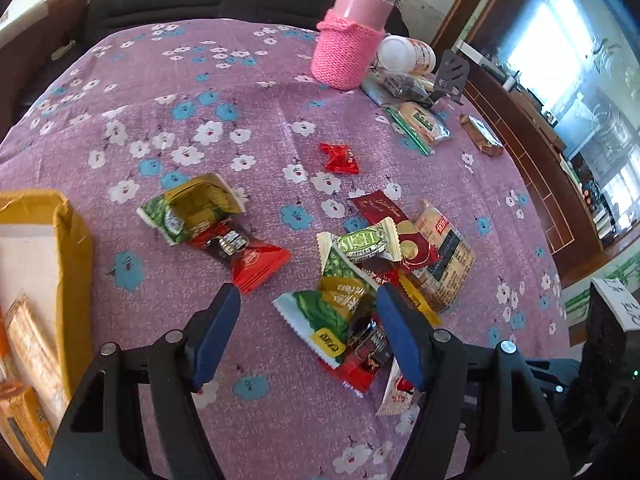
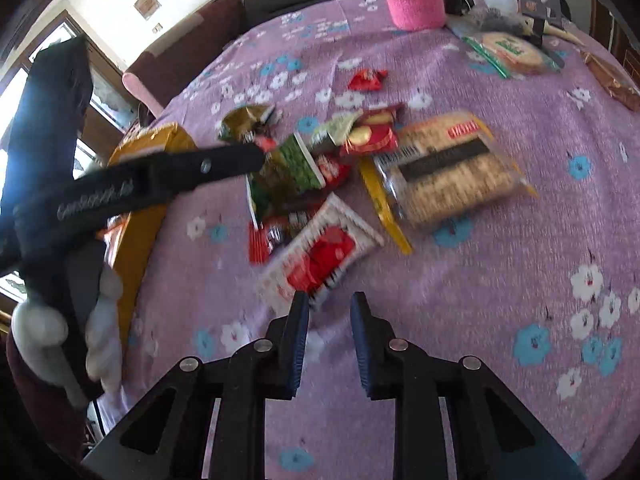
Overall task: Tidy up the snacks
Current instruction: 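Move the left gripper to the green snack pack while the right approaches the red-white packet, then grasp the green snack pack with the left gripper while the right grasps the red-white packet, drop both in tray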
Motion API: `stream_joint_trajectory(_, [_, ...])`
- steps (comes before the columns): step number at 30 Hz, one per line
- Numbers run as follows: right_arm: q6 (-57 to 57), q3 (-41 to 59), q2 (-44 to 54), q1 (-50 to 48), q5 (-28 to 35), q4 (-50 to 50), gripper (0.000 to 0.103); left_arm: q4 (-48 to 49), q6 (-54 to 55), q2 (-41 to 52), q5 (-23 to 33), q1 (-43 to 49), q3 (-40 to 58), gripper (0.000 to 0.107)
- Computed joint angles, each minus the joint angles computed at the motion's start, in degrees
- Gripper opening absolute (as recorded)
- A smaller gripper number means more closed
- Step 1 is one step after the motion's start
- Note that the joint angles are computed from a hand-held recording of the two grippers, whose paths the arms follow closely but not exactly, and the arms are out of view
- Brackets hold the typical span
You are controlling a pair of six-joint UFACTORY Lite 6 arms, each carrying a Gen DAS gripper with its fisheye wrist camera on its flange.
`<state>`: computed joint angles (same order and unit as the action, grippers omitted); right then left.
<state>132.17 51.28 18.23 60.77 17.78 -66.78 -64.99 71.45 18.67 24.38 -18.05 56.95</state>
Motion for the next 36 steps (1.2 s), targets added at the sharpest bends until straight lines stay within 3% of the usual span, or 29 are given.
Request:
stream_joint_trajectory(5, [24.04,-11.6,-10.29,5.11,3.82,-16.53,0.025,6.36,-1.93,3.95,-7.32,-7.11,2.61,0.068])
stream_joint_trajectory(8, [35.43,-15.33,-13.52,7.36,8.13,-23.05,0.04,7.83,-2.22,1.93,-6.94,-7.44,-0.33,0.049])
stream_joint_trajectory(11, [41.33,-14.74,-12.1,6.84,9.08,-28.55,0.041,5.47,1.51,-2.89,-7.57,-6.33,-5.42,0.047])
stream_joint_trajectory(17, [45.37,-5.69,-1.78,3.3,8.17,-31.07,0.043,2.85,6.29,-15.58,-2.55,1.0,-15.57,0.047])
stream_joint_trajectory(24, [22.31,7.83,7.21,3.27,13.15,-7.58,0.039,2.94,10.17,-33.5,0.28,10.61,-26.95,0.048])
stream_joint_trajectory(26, [14.19,10.75,9.07,4.08,16.36,0.4,0.023,3.55,11.37,-36.33,4.92,16.4,-28.41,0.048])
stream_joint_trajectory(33, [0.6,19.21,15.63,8.09,25.76,10.08,0.021,5.98,16.71,-42.57,20.39,38.45,-31.22,0.048])
stream_joint_trajectory(36, [4.85,16.87,13.86,9.22,25.5,8.36,0.018,7.31,20.12,-42.55,27.33,49.14,-30.28,0.048])
